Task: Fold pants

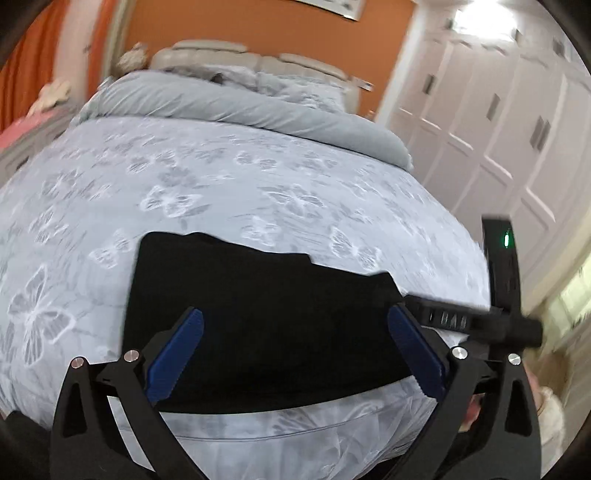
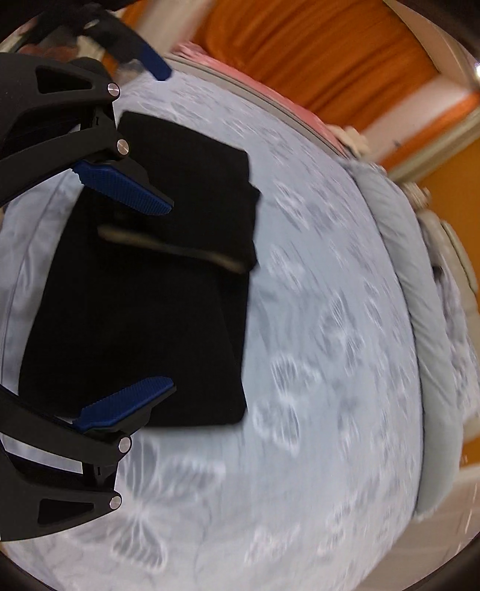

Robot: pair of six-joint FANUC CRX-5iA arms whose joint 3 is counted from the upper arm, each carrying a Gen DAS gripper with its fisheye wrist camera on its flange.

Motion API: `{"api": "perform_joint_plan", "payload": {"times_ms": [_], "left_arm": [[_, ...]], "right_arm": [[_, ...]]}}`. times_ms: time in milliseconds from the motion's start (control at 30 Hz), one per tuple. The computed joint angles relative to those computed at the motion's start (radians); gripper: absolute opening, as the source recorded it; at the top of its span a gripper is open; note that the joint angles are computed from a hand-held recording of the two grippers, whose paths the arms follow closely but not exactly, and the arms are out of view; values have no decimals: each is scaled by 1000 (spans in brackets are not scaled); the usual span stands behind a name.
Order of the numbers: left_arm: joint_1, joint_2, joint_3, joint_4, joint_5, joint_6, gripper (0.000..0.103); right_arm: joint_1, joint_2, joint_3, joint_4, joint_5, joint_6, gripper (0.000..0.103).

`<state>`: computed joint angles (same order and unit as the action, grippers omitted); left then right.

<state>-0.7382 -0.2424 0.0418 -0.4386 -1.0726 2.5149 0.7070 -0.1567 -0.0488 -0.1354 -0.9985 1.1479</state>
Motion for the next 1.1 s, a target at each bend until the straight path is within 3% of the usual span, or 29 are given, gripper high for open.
{"api": "perform_joint_plan", "payload": {"times_ms": [167, 300, 367, 400, 433, 500, 567, 733, 833, 867, 933, 1100], "left_arm": [[32, -48, -12, -99, -101, 101, 98], [17, -63, -14, -226, -224, 131, 98], [25, -74, -33, -262, -245, 140, 98], [26, -71, -38, -281, -268, 148, 98], [40, -73, -49, -280, -266, 148, 98], [78, -78, -64, -250, -265, 142, 98], [136, -109, -98, -184, -214, 113, 98], [132, -113, -104, -171, -184, 111, 98], [145, -97, -108, -134, -159, 91, 98], [151, -92, -110, -119, -151, 87, 98], [155, -77, -107, -104, -144, 89, 98], [123, -47, -83, -139, -166, 126, 98]], "right_arm": [[38, 113, 89, -58, -91, 27, 87], [89, 151, 91, -10, -72, -4, 87], [112, 143, 69, 15, -24, -2, 37], [123, 149, 71, 30, -21, -8, 35], [137, 142, 59, 60, -2, -26, 23], [134, 119, 63, 51, 18, -6, 17], [105, 65, 63, 0, 51, 38, 3], [58, -68, -27, 68, 62, 20, 4], [8, -17, -12, 18, -57, 27, 28], [7, 4, -2, 21, -93, 21, 46], [-15, 21, 9, -48, -105, 56, 59], [-136, 82, 98, -372, -177, 201, 68]]}}
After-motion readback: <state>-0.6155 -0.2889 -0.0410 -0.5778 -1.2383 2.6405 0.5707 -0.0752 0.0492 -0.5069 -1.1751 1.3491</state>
